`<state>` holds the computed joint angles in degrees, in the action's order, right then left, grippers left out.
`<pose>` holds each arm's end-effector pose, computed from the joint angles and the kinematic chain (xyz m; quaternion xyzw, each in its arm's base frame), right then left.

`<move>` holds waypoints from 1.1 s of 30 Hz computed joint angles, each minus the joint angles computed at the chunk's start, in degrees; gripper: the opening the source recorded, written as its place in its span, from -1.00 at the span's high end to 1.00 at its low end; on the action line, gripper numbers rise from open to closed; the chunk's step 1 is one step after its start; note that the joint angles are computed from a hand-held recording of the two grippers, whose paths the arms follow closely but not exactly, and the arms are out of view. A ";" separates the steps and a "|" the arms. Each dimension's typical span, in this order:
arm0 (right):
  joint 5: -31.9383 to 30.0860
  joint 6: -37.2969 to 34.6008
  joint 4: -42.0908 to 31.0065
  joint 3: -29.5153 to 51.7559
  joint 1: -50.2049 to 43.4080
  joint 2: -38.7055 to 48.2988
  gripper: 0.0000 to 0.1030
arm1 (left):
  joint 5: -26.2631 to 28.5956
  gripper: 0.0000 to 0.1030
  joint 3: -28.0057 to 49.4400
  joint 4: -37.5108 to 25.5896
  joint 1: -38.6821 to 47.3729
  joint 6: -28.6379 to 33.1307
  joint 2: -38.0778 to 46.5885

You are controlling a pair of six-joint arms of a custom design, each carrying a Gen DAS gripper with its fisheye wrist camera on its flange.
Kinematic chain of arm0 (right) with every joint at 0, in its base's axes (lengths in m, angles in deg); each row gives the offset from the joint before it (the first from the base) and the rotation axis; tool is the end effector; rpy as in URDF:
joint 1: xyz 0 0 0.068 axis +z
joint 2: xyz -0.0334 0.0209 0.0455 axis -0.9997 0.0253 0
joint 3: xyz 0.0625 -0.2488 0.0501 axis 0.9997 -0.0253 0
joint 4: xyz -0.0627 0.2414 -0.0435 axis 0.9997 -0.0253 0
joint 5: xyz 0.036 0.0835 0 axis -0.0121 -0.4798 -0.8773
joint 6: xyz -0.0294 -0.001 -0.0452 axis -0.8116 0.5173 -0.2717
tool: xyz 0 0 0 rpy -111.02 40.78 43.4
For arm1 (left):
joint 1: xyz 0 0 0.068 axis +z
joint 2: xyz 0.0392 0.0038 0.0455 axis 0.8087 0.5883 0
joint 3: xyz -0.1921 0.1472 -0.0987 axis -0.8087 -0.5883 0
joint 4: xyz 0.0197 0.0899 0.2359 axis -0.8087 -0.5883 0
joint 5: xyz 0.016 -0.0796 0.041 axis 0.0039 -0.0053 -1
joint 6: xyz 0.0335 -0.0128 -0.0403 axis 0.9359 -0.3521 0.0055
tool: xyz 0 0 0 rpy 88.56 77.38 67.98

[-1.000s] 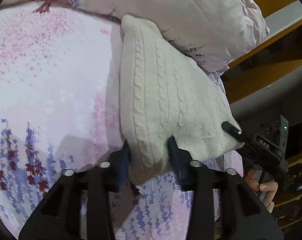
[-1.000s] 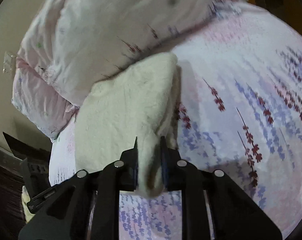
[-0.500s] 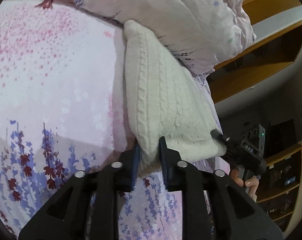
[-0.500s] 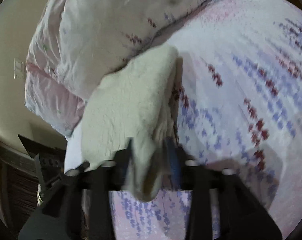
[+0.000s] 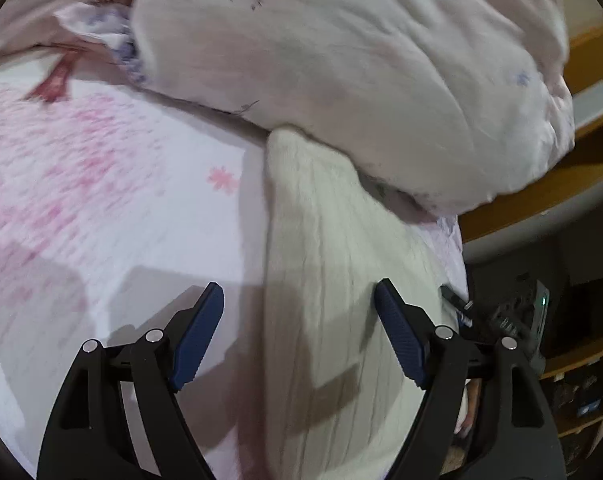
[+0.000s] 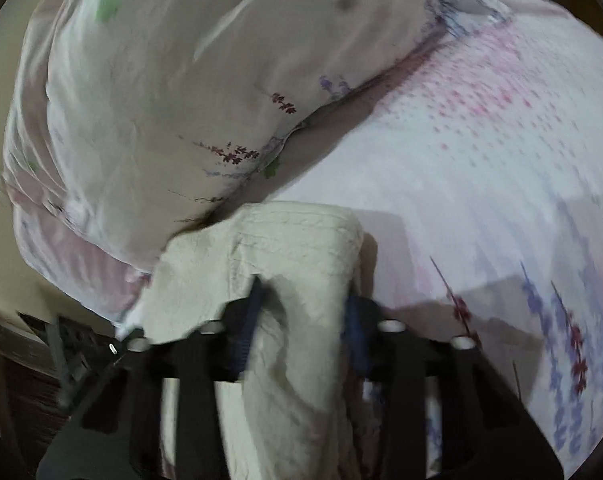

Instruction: Fold small clothes

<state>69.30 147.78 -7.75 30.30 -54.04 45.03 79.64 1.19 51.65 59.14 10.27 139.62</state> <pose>0.1447 0.0892 0.1361 0.3708 0.8607 0.2073 0.2806 0.3422 0.0052 0.1046 0.1553 0.9059 -0.3739 0.1239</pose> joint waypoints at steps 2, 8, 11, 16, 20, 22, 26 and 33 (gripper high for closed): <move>2.53 -3.85 0.22 1.67 1.56 0.89 0.75 | 0.70 -0.32 1.59 2.42 -1.85 -3.07 2.01; 12.86 -13.60 -3.40 6.95 5.99 2.66 0.80 | 3.99 0.79 -2.96 12.40 -1.69 -7.62 0.56; 4.25 -11.58 -2.21 5.94 -2.96 9.81 0.81 | 4.69 0.82 -2.93 13.54 -0.47 -9.53 1.57; 2.39 -6.50 -2.13 0.84 -1.73 1.47 0.20 | 6.34 0.61 -2.12 7.82 2.09 -5.49 1.04; 6.91 2.90 -11.49 -3.35 9.72 -15.17 0.00 | 8.12 -0.18 -2.31 -1.82 6.63 4.69 -0.74; 10.19 8.54 -13.76 -4.45 17.37 -18.20 0.00 | 8.35 -0.21 -3.83 -7.67 8.49 13.02 -1.91; 17.14 18.93 -15.66 -3.71 32.55 -16.32 0.00 | 5.83 -0.27 -9.17 -11.97 10.83 23.64 -4.70; 19.74 27.96 -15.12 -1.24 40.85 -3.03 0.69 | 0.16 -0.26 -21.01 -3.92 11.30 29.91 -11.76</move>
<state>89.03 175.74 -22.87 29.06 -13.19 42.01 79.80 -19.82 47.73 70.43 40.18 127.86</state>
